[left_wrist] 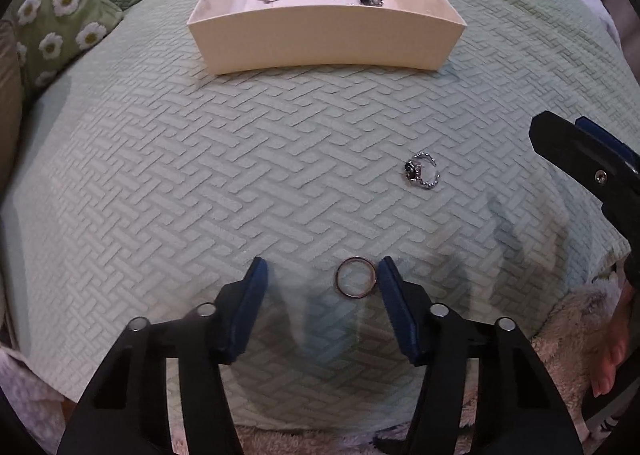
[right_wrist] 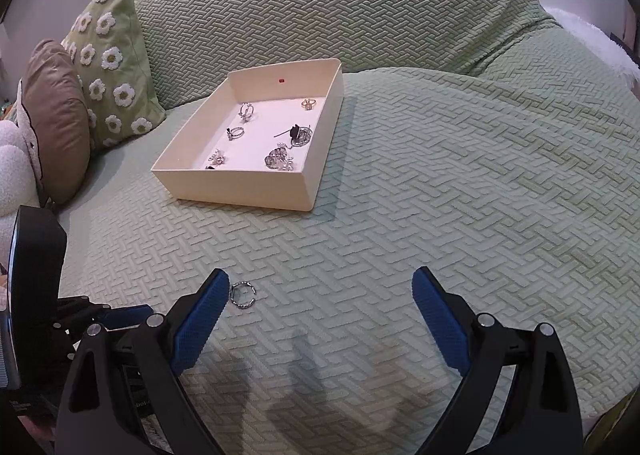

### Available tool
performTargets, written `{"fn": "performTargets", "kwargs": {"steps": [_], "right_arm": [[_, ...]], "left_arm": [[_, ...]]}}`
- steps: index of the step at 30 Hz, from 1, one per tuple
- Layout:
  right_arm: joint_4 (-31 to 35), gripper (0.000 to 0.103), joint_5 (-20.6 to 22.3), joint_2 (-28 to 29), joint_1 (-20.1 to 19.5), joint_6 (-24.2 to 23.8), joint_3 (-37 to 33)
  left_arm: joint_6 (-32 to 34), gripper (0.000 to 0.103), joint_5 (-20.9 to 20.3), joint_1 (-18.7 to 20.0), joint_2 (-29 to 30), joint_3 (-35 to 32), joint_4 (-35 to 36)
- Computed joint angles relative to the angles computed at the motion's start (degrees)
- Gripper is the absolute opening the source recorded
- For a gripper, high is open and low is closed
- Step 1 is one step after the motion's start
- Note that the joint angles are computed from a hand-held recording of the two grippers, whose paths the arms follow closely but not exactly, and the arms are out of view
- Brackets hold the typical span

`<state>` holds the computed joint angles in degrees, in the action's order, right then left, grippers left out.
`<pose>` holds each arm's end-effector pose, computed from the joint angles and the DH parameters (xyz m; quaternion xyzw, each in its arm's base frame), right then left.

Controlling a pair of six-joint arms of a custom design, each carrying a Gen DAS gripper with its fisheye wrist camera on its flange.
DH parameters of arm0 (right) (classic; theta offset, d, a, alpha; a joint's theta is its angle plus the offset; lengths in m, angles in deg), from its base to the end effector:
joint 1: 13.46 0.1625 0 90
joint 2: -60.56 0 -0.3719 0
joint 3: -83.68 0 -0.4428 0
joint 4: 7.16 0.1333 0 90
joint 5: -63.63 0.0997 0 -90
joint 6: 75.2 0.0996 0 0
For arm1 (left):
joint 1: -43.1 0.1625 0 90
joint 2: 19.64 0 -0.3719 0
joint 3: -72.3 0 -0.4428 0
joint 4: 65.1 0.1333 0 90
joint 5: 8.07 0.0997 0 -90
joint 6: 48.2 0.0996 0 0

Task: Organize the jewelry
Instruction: 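Move both tools back over the last rings on the sofa, then grasp the thin copper ring with the left gripper while the right gripper grasps the twisted silver ring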

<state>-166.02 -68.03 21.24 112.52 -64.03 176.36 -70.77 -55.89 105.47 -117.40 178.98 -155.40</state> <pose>0.4467 -0.5011 -0.0022 0.1521 -0.9148 0.2564 0.2725 -0.0428 -0.5134 0.3744 0.0681 0.9283 -0.0887 0.3547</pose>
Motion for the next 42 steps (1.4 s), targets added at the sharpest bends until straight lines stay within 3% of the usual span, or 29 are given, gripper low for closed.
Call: {"fn": "performTargets", "kwargs": {"steps": [6,17,22,27,36,40,42], "right_arm": [[0.33,0.091,-0.12,0.00,0.03,0.33,0.00],[2.45,0.091,-0.19,0.84,0.08,-0.56,-0.95],[5.68,0.091,0.72,4.51,0.78,-4.19,-4.57],[10.79,0.091,-0.79,8.55,1.08,-4.24,-9.01],[15.35,0.061,-2.13,11.96,1.03,-4.45,-12.44],[13.69,0.031,-2.18,11.49,0.98,-4.88,-11.62],[13.43,0.023,-2.22,11.32,0.97,-4.98,-11.46]], "left_arm": [[1.14,0.021,0.63,-0.38,-0.80,0.82,-0.38],[1.95,0.021,-1.73,0.28,-4.05,0.96,-4.12],[1.17,0.021,0.09,0.69,-6.71,0.68,-6.53],[1.92,0.021,-0.14,2.36,-6.71,-0.58,-8.40],[6.33,0.021,-5.26,5.40,-6.14,-0.80,-12.62],[7.08,0.021,-6.18,5.91,-6.03,-0.99,-13.38],[7.05,0.021,-6.27,6.01,-6.12,-0.98,-13.39]]}}
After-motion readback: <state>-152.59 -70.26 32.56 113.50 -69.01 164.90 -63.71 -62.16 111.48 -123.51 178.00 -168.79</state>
